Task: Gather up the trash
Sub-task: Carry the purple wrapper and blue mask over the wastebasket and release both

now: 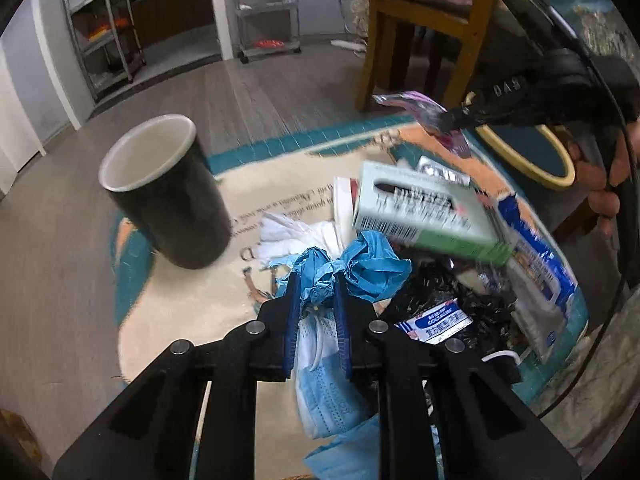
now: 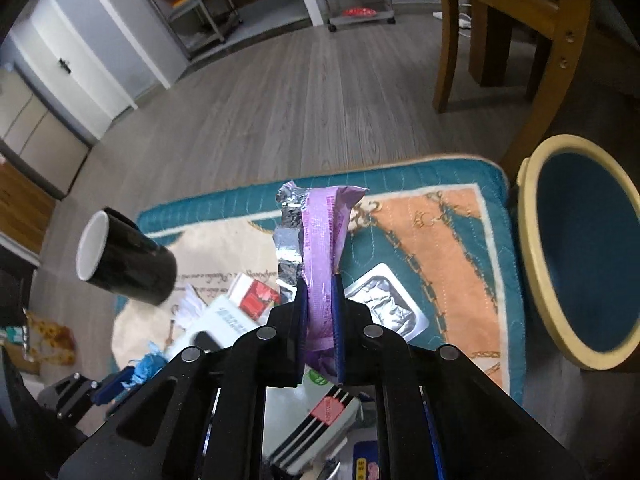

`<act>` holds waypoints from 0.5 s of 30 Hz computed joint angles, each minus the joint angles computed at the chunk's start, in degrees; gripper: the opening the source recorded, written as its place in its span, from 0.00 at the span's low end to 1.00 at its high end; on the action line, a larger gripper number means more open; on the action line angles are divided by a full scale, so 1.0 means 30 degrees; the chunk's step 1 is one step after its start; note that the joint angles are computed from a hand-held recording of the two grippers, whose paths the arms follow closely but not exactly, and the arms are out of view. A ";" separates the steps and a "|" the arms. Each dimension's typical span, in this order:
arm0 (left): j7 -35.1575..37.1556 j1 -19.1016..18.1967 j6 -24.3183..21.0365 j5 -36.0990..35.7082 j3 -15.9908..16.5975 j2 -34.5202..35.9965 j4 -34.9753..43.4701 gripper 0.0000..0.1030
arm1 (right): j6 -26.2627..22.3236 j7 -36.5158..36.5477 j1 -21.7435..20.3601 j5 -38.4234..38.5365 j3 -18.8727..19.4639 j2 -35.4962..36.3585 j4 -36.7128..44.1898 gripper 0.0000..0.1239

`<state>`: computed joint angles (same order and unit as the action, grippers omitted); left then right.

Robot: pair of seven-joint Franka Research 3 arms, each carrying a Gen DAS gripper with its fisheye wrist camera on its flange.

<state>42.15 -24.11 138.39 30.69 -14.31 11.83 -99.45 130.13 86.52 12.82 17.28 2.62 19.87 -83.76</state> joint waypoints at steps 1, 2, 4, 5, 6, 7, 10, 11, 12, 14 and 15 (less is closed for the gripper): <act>-0.0354 -0.0093 0.0028 0.0389 0.0073 -0.0268 -0.0110 0.15 | 0.0155 -0.0052 -0.0061 0.0182 0.0025 -0.0208 -0.0184 0.10; -0.0616 -0.0134 0.0098 0.0690 0.0096 -0.0495 -0.0269 0.15 | 0.0237 -0.0140 -0.0138 0.0335 0.0032 -0.0372 -0.0308 0.10; -0.1182 -0.0191 0.0100 0.1309 0.0112 -0.0858 -0.0319 0.15 | 0.0593 -0.0332 -0.0288 0.0802 0.0083 -0.0921 -0.0835 0.10; -0.1358 -0.0162 0.0166 0.1460 0.0090 -0.0978 -0.0364 0.15 | 0.0770 -0.0493 -0.0373 0.1072 0.0113 -0.1219 -0.1095 0.10; -0.1647 -0.0167 0.0204 0.1688 0.0073 -0.1109 -0.0359 0.15 | 0.0961 -0.0646 -0.0425 0.1252 0.0118 -0.1522 -0.1363 0.10; -0.1847 -0.0166 0.0206 0.1883 0.0046 -0.1115 -0.0269 0.15 | 0.1105 -0.0771 -0.0460 0.1371 0.0108 -0.1728 -0.1531 0.10; -0.2355 -0.0314 0.0074 0.2609 -0.0068 -0.1114 0.0331 0.15 | 0.1482 -0.1147 -0.0689 0.1953 0.0037 -0.2490 -0.2175 0.10; -0.2361 -0.0339 0.0072 0.2702 -0.0099 -0.1034 0.0564 0.15 | 0.1508 -0.1260 -0.0769 0.2173 0.0019 -0.2617 -0.2214 0.10; -0.2423 -0.0418 0.0038 0.2879 -0.0125 -0.0896 0.0903 0.15 | 0.1568 -0.1380 -0.0859 0.2353 -0.0023 -0.2828 -0.2365 0.10; -0.2433 -0.0521 0.0199 0.2994 -0.0142 -0.0604 0.1451 0.15 | 0.1631 -0.1550 -0.0973 0.2468 -0.0122 -0.3135 -0.2524 0.10; -0.2421 -0.0619 0.0149 0.3086 -0.0137 -0.0424 0.1777 0.15 | 0.1775 -0.1638 -0.1026 0.2425 -0.0197 -0.3345 -0.2671 0.10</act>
